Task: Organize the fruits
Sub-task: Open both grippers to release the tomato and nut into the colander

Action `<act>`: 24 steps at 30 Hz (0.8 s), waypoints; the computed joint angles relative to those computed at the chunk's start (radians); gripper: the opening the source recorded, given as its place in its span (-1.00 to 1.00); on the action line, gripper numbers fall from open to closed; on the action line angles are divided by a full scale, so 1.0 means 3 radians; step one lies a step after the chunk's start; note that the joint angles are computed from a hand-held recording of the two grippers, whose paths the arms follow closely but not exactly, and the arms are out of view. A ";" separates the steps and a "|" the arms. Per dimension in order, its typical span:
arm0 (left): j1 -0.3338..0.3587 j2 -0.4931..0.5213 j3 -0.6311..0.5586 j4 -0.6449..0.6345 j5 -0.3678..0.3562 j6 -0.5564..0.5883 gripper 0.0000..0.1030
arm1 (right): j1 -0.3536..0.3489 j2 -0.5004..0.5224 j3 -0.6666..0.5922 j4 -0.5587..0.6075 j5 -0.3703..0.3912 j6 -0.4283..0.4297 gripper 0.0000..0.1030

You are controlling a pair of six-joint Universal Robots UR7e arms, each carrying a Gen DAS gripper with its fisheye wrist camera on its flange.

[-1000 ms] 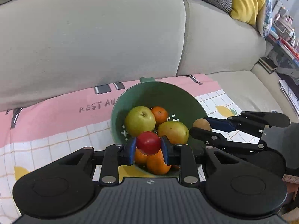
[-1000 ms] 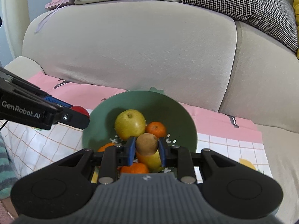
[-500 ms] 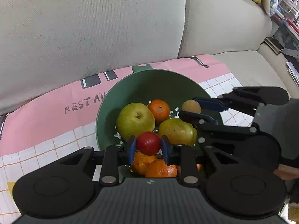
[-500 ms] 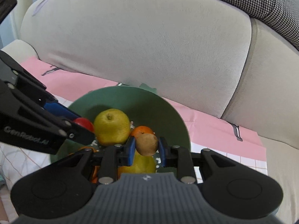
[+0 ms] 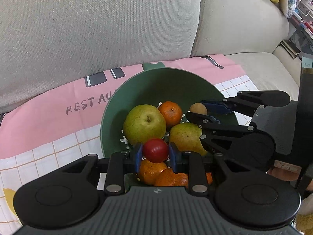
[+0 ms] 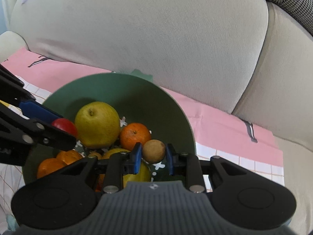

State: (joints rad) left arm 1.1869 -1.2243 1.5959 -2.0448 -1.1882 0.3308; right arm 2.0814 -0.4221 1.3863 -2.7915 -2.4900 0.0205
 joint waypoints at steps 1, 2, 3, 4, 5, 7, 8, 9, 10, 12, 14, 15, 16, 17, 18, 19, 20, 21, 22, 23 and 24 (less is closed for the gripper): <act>0.0003 0.0007 -0.0008 0.0008 -0.0004 -0.0009 -0.39 | -0.0007 0.0000 -0.0002 0.0003 0.0009 0.0020 -0.55; 0.0002 0.0012 -0.0011 0.0013 -0.0008 -0.0019 -0.39 | -0.0013 -0.0002 -0.0004 0.0013 0.0017 0.0049 -0.55; 0.0001 0.0014 -0.0011 0.0014 -0.0012 -0.0019 -0.39 | -0.0018 -0.0003 -0.0006 0.0021 0.0026 0.0069 -0.55; 0.0000 0.0016 -0.0010 0.0012 -0.0015 -0.0012 -0.39 | -0.0022 0.0002 -0.0005 0.0015 0.0028 0.0072 -0.55; -0.0002 0.0016 -0.0006 0.0006 -0.0015 -0.0006 -0.39 | -0.0025 0.0007 -0.0009 0.0013 0.0023 0.0063 -0.55; -0.0002 0.0016 -0.0002 0.0004 -0.0011 -0.0006 -0.39 | -0.0030 0.0008 -0.0021 0.0011 0.0026 0.0049 -0.55; -0.0002 0.0015 0.0000 0.0004 -0.0009 -0.0009 -0.39 | -0.0030 0.0006 -0.0016 0.0002 0.0030 0.0050 -0.55; -0.0003 0.0014 0.0002 0.0003 -0.0007 -0.0011 -0.39 | -0.0032 0.0002 -0.0009 -0.0006 0.0034 0.0055 -0.55; -0.0004 0.0012 0.0007 0.0000 -0.0005 -0.0008 -0.39 | -0.0034 -0.0007 0.0002 -0.0014 0.0040 0.0064 -0.55; -0.0009 0.0007 0.0011 -0.0001 -0.0003 -0.0003 -0.39 | -0.0041 -0.0024 0.0023 -0.0034 0.0058 0.0076 -0.55; -0.0012 0.0004 0.0014 -0.0007 -0.0005 0.0007 -0.39 | -0.0048 -0.0041 0.0042 -0.0059 0.0067 0.0078 -0.55; -0.0015 0.0002 0.0016 -0.0012 -0.0002 0.0007 -0.39 | -0.0046 -0.0049 0.0053 -0.0076 0.0068 0.0092 -0.55; -0.0016 0.0000 0.0021 -0.0020 -0.0001 0.0009 -0.39 | -0.0045 -0.0049 0.0056 -0.0097 0.0062 0.0102 -0.53; -0.0018 -0.0001 0.0021 -0.0024 -0.0001 0.0007 -0.39 | -0.0039 -0.0055 0.0066 -0.0123 0.0055 0.0111 -0.49; -0.0017 -0.0004 0.0025 -0.0027 -0.0004 0.0010 -0.39 | -0.0035 -0.0065 0.0084 -0.0158 0.0052 0.0119 -0.45; -0.0016 -0.0009 0.0030 -0.0036 -0.0014 0.0016 -0.39 | -0.0030 -0.0077 0.0109 -0.0202 0.0048 0.0128 -0.41; -0.0011 -0.0014 0.0034 -0.0045 -0.0051 0.0033 -0.39 | -0.0027 -0.0091 0.0137 -0.0243 0.0056 0.0135 -0.41; -0.0001 -0.0021 0.0033 -0.0046 -0.0111 0.0065 -0.39 | -0.0020 -0.0109 0.0170 -0.0276 0.0066 0.0146 -0.41; 0.0012 -0.0025 0.0032 -0.0046 -0.0194 0.0103 -0.39 | -0.0010 -0.0123 0.0203 -0.0317 0.0064 0.0148 -0.41; 0.0020 -0.0030 0.0034 -0.0045 -0.0265 0.0133 -0.39 | 0.0004 -0.0132 0.0233 -0.0363 0.0052 0.0138 -0.40; 0.0021 -0.0027 0.0037 -0.0041 -0.0303 0.0146 -0.39 | 0.0019 -0.0141 0.0272 -0.0431 0.0046 0.0112 -0.40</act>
State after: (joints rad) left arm 1.1932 -1.2325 1.6072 -2.0570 -1.2793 0.3745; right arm 2.0872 -0.4645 1.4680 -2.9209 -2.4762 0.0540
